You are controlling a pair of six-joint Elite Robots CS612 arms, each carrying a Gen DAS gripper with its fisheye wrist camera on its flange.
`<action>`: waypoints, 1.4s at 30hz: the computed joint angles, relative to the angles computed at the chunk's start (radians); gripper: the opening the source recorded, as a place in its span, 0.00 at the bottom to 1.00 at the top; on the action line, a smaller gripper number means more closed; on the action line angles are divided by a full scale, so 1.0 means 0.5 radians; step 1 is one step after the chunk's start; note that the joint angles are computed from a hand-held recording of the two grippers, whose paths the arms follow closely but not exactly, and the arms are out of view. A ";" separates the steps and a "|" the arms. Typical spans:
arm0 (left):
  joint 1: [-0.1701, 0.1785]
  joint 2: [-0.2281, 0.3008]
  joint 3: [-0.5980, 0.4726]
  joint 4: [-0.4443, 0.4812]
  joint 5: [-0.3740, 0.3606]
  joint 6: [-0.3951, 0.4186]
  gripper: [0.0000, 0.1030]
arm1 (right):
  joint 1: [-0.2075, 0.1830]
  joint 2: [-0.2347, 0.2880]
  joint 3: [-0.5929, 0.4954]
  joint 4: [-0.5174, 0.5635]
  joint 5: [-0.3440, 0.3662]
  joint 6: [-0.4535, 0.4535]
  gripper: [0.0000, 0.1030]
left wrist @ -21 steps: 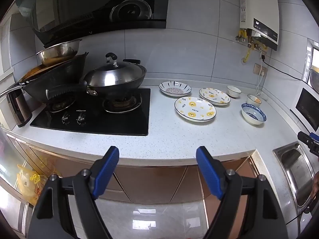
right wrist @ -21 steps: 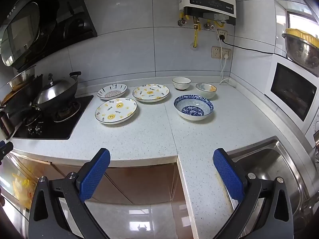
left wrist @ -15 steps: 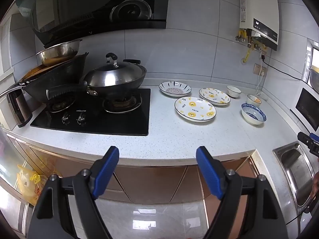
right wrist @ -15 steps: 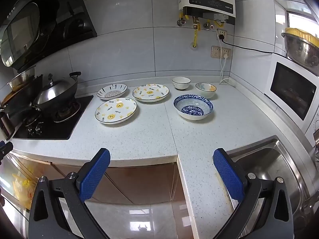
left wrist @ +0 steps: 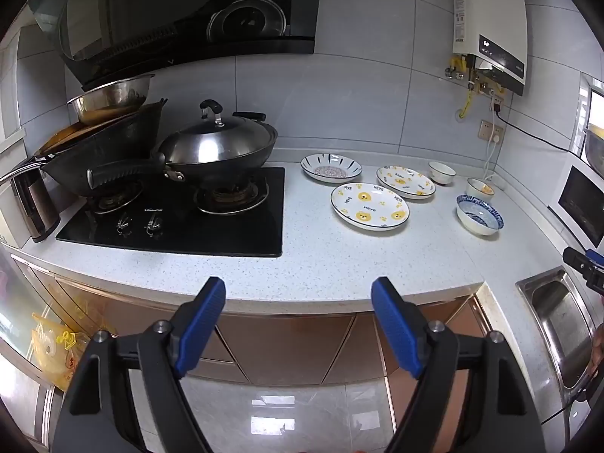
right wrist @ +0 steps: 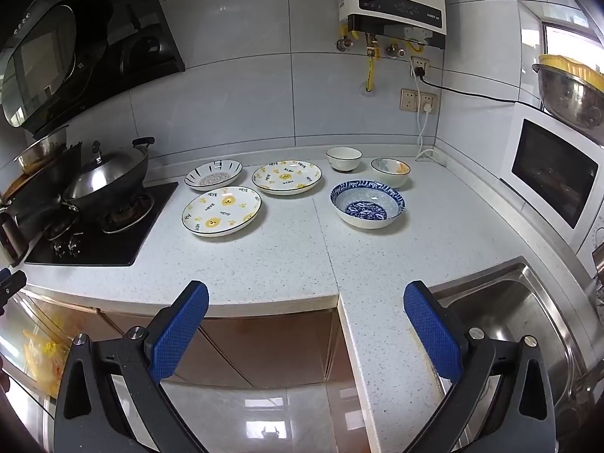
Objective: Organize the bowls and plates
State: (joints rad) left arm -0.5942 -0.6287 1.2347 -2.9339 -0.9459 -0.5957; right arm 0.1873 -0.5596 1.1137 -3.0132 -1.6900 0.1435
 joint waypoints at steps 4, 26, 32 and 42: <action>0.000 0.000 0.000 -0.001 0.001 0.001 0.77 | 0.009 0.006 -0.015 0.007 -0.008 -0.005 0.99; 0.012 0.033 -0.045 -0.004 -0.024 0.016 0.77 | 0.043 0.049 -0.099 0.046 -0.048 -0.001 0.99; 0.029 0.037 -0.053 -0.013 -0.047 0.035 0.77 | 0.052 0.066 -0.127 0.051 -0.070 0.012 0.99; 0.034 0.049 -0.069 -0.016 -0.070 0.043 0.77 | 0.054 0.068 -0.130 0.052 -0.074 0.015 0.99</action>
